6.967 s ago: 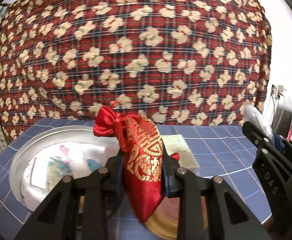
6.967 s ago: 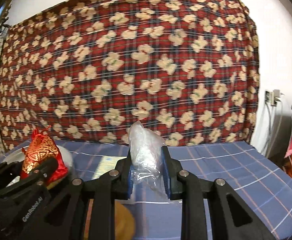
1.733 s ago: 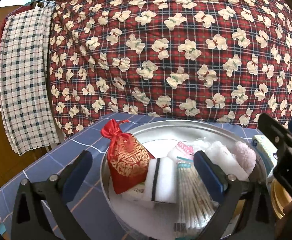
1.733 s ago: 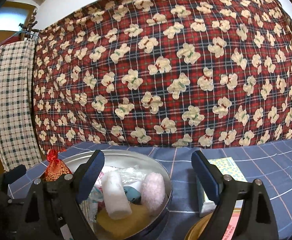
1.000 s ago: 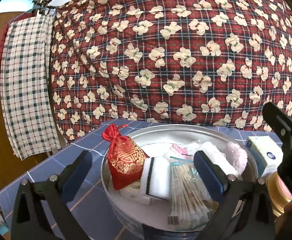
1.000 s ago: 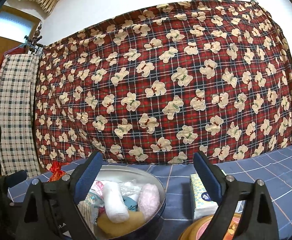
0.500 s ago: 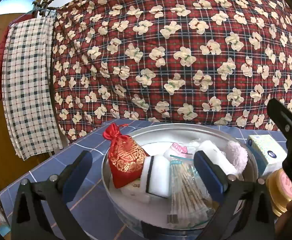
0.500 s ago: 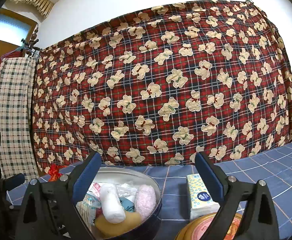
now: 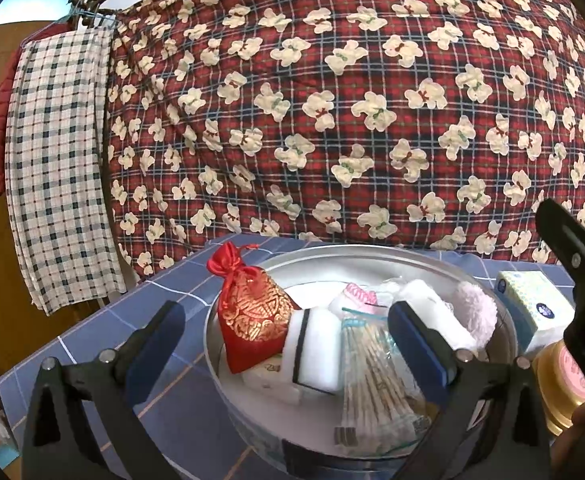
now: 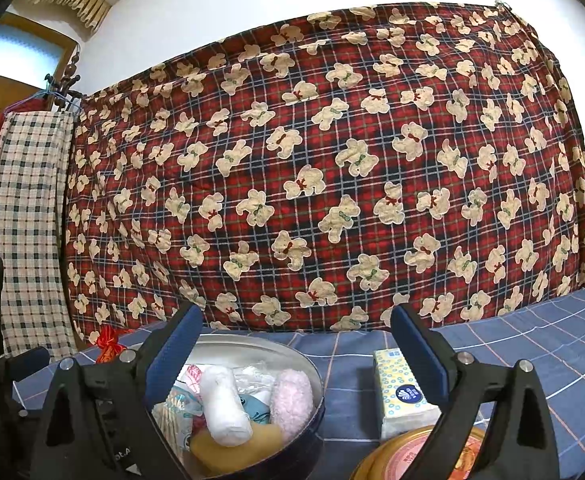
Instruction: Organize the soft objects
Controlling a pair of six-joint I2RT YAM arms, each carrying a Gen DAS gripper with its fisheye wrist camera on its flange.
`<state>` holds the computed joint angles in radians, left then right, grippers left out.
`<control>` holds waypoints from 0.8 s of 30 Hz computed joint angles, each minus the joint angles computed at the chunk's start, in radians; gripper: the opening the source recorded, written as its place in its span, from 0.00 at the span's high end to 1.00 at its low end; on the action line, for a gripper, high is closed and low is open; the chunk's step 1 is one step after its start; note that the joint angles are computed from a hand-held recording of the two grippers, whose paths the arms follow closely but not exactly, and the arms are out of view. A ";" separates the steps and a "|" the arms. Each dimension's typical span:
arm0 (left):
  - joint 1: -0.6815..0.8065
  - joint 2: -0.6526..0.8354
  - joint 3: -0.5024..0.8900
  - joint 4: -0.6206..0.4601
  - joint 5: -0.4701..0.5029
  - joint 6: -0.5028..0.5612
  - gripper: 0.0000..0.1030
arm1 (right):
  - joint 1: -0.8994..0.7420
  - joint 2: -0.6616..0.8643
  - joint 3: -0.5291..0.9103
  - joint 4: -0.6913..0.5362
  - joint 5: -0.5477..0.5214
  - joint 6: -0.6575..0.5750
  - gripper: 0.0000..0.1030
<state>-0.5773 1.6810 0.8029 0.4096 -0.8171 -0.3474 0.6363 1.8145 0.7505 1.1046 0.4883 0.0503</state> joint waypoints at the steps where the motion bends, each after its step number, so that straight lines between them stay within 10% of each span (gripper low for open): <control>1: 0.000 0.001 0.001 -0.001 0.000 0.001 0.00 | -0.001 -0.001 -0.001 -0.001 0.001 0.001 0.06; 24: 0.001 0.001 0.003 -0.001 0.002 0.016 0.00 | -0.003 -0.003 -0.001 -0.007 -0.003 0.001 0.06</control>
